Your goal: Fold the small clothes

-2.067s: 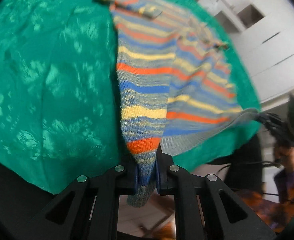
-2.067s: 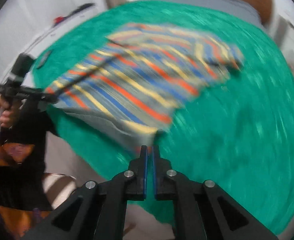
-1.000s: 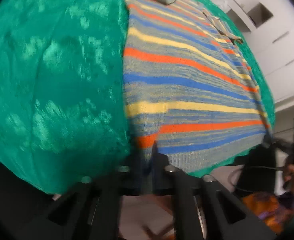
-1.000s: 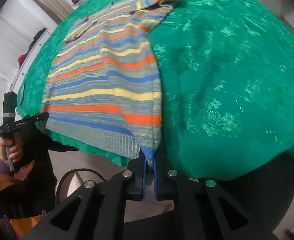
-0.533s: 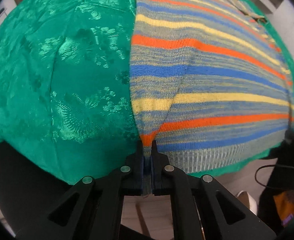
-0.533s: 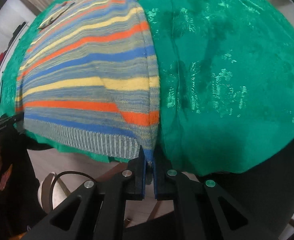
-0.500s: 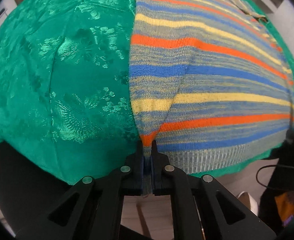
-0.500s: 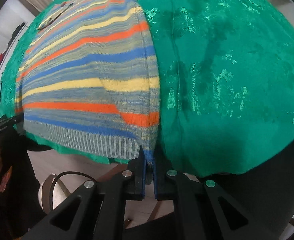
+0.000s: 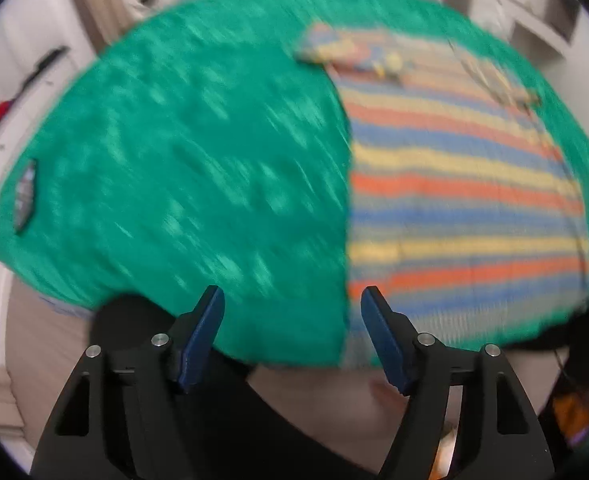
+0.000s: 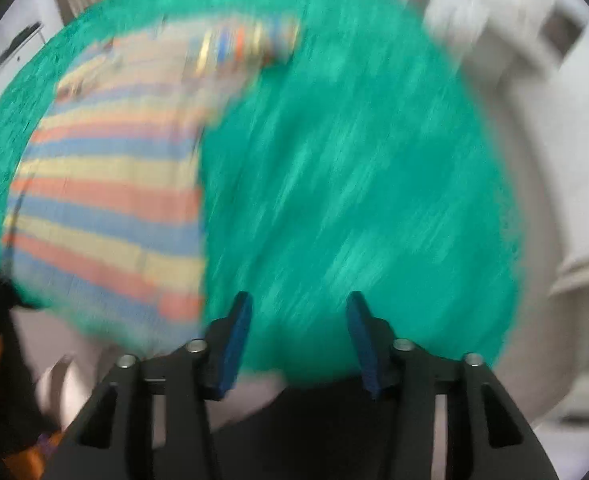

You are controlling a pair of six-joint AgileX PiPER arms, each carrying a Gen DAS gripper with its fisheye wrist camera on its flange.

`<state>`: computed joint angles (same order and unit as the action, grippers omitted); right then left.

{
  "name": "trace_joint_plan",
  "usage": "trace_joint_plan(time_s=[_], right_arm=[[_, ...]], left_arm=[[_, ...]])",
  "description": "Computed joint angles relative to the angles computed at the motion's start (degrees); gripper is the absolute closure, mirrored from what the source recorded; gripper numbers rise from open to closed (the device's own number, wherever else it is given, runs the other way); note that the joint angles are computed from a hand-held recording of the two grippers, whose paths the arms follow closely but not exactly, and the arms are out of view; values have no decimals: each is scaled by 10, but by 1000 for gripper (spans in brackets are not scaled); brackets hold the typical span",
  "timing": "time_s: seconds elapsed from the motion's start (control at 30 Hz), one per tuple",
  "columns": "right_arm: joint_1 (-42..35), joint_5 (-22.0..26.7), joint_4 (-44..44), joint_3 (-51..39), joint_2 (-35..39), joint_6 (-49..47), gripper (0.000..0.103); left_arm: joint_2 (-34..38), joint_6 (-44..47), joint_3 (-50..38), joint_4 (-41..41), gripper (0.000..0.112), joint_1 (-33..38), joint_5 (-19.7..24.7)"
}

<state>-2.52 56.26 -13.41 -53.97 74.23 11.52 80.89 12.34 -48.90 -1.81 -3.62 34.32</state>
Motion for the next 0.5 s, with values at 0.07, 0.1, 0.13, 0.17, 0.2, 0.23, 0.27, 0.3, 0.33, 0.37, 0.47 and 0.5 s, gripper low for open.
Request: trace_joint_plan(time_s=[0.07, 0.1, 0.13, 0.17, 0.2, 0.23, 0.27, 0.3, 0.33, 0.37, 0.47, 0.5], right_arm=[[16, -23, -41, -98, 55, -17, 32], [25, -37, -38, -139, 86, -34, 32], [31, -60, -13, -188, 131, -71, 31], [29, -74, 30, -228, 171, -116, 31], [28, -84, 87, -278, 224, -171, 31], [28, -81, 137, -330, 280, -221, 31], [37, -79, 164, -381, 338, -252, 31], [48, -56, 169, -437, 392, -267, 31], [63, -55, 150, -488, 449, -259, 31], [69, -34, 141, -546, 499, -251, 34], [64, 15, 130, -696, 624, -218, 49], [48, 23, 149, -714, 642, -212, 64]], left_arm=[[3, -30, -13, 2, 39, -2, -20], [14, -34, -15, -10, 39, 0, -33], [19, -25, -23, -33, 39, 7, -32], [21, -28, -26, -50, 39, 3, -32], [25, -48, -30, -51, 39, -11, -35], [25, -46, -28, -61, 39, -15, -38], [18, -44, -21, -64, 39, -18, -38], [9, -59, -9, -49, 39, -26, -42], [6, -69, -1, -32, 39, -28, -43], [6, -79, 2, -19, 39, -30, -40], [11, -99, 16, 5, 39, -19, -34], [15, -96, 19, 5, 39, -8, -29]])
